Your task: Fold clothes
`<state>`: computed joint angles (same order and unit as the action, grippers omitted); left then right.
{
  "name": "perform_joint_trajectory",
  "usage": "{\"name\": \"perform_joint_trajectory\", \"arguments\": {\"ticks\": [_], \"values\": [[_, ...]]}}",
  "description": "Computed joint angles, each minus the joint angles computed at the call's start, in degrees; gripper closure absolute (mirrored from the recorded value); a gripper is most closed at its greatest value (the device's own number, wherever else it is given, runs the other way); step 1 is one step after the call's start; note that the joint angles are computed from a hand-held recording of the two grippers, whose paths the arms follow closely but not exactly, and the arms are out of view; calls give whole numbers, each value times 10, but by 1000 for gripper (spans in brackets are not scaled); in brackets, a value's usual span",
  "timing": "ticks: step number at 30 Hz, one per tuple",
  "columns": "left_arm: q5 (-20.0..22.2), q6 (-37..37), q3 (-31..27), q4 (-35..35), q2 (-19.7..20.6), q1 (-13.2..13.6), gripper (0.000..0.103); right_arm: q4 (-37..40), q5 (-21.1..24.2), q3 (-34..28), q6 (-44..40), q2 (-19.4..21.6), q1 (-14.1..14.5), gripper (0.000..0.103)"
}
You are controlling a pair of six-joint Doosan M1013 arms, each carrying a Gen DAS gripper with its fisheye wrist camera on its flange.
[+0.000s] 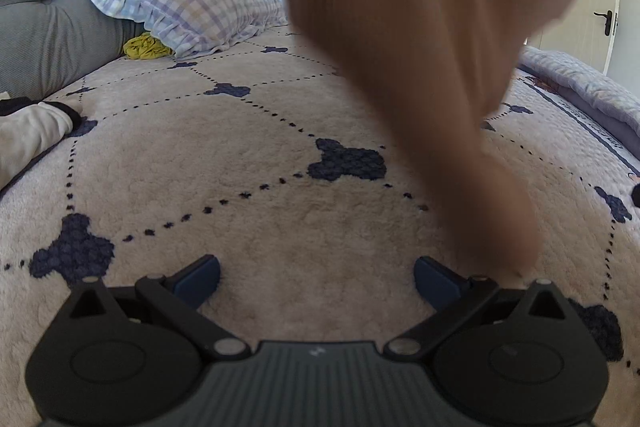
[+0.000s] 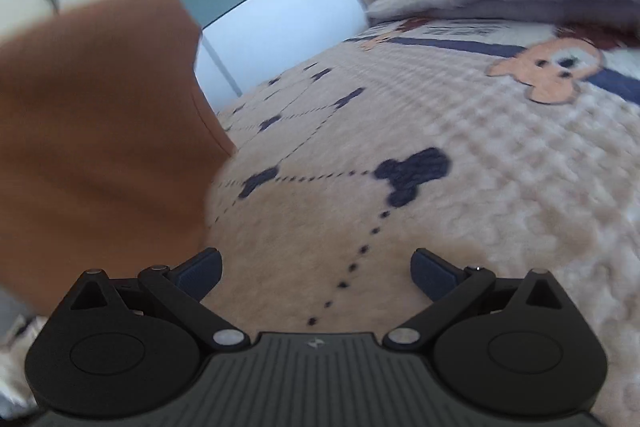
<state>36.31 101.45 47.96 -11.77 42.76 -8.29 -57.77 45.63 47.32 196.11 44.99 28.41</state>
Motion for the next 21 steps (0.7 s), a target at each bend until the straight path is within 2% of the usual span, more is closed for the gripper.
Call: {"name": "perform_joint_trajectory", "arguments": {"ticks": [2, 3, 4, 6, 9, 14, 17, 21], "values": [[0, -2, 0, 6, 0, -1, 0, -45, -13, 48, 108, -22, -3, 0], [1, -2, -1, 5, 0, -1, 0, -43, -19, 58, 119, -29, -5, 0], [1, -1, -1, 3, 0, 0, 0, -35, -19, 53, 101, -26, -5, 0], [1, 0, -1, 1, 0, 0, 0, 15, 17, 2, -12, -3, 0, 0], [-1, 1, 2, 0, -1, 0, 0, 74, 44, -58, -150, 26, 1, 0], [-1, 0, 2, 2, -1, 0, 0, 124, 55, -112, -285, 52, 2, 0], [-1, 1, 1, -1, 0, 0, 0, 164, 58, -149, -333, 69, -7, 0], [-2, 2, 1, -2, 0, 1, 0, 185, 42, -167, -319, 78, -17, 0]]}}
